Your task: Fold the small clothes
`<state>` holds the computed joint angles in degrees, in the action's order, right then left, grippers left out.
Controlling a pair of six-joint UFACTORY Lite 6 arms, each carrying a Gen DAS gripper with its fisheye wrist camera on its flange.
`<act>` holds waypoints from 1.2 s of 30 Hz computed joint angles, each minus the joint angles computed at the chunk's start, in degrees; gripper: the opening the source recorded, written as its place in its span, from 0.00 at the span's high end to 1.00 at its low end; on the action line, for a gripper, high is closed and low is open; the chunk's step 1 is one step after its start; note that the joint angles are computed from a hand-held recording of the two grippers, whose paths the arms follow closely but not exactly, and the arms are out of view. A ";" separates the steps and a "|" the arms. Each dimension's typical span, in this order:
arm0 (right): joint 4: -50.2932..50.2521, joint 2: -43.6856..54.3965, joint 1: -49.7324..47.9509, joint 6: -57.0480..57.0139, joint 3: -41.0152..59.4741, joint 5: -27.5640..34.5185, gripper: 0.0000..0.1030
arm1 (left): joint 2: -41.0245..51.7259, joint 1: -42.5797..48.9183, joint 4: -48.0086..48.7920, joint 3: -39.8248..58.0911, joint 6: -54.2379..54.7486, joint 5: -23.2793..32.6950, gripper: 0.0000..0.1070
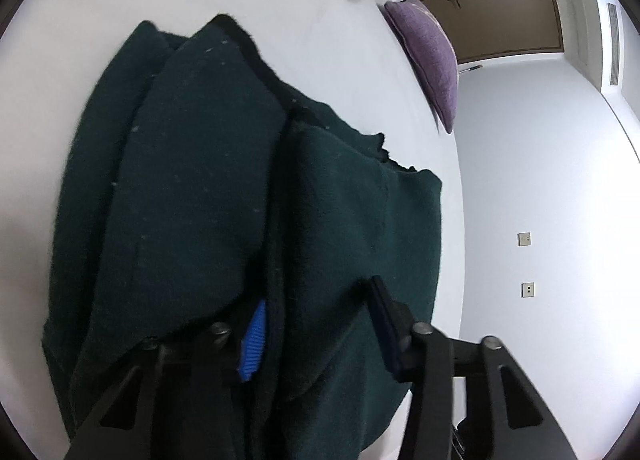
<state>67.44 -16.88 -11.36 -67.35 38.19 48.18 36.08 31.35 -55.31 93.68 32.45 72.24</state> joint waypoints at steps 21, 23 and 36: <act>11.74 4.68 25.28 -4.11 -1.42 -22.91 0.44 | 10.16 11.56 0.08 22.98 0.58 13.32 0.89; 11.08 7.97 30.29 -2.53 1.14 -25.62 0.44 | 14.93 13.35 1.04 29.50 -0.94 15.38 0.89; 9.41 16.26 40.73 2.91 5.13 -31.35 0.44 | 14.45 16.26 3.96 20.99 3.27 8.69 0.77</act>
